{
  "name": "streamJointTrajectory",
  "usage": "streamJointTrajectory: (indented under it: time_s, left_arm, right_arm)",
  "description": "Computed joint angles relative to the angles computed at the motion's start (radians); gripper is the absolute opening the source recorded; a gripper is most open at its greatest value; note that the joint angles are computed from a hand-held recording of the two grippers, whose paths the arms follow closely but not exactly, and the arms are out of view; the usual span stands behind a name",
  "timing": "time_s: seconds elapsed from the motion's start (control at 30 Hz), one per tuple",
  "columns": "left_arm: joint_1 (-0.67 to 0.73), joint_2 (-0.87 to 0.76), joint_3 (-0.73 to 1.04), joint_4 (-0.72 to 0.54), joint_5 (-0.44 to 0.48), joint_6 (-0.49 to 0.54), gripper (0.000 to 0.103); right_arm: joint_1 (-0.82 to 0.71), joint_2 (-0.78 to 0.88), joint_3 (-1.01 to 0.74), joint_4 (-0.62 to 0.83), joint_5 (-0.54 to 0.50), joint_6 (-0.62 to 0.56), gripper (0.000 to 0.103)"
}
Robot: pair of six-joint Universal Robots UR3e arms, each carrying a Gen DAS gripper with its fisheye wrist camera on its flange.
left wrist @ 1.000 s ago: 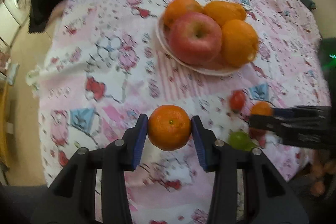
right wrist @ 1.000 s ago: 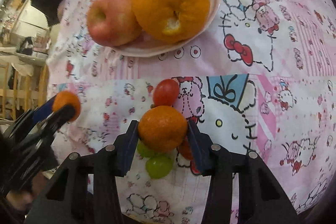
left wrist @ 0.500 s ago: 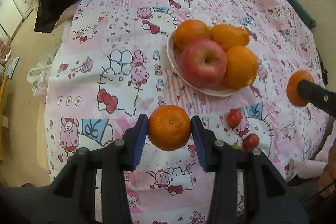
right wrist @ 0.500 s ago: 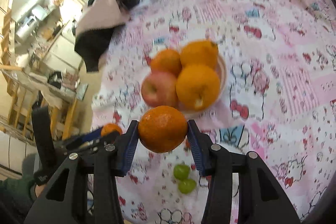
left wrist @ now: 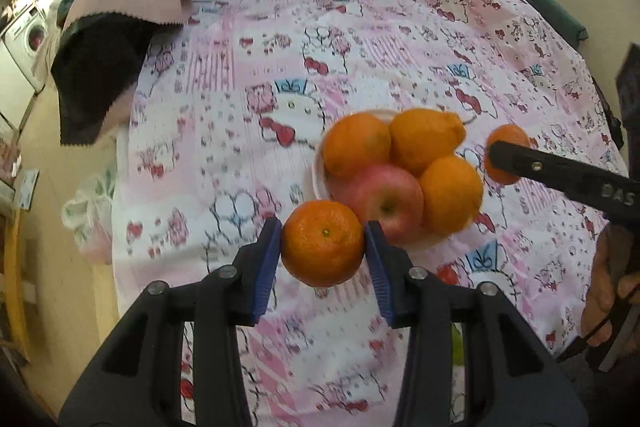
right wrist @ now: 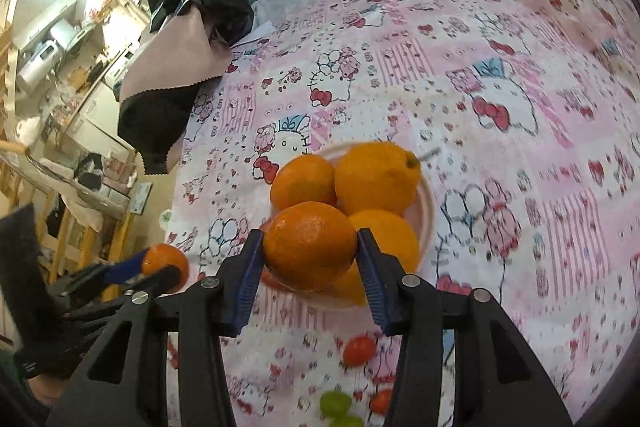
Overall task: Organize fruits
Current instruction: 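Carry both small mandarins onto the fruit on the plate and open both tools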
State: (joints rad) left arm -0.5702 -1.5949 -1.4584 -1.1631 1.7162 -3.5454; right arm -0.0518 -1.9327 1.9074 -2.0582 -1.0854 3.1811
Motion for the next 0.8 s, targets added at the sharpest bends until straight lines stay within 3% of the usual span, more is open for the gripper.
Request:
streamJointTrajectory:
  time_s: [0.47, 0.8]
  left_arm:
    - [0.086, 0.004, -0.061, 0.057, -0.040, 0.022, 0.038]
    - [0.119, 0.021, -0.083, 0.056, -0.071, 0.020, 0.038]
  right_arm:
    - [0.142, 0.361, -0.126, -0.206, -0.097, 0.062, 0.048]
    - [0.163, 0.408, -0.137, -0.215, -0.137, 0.091, 0.051]
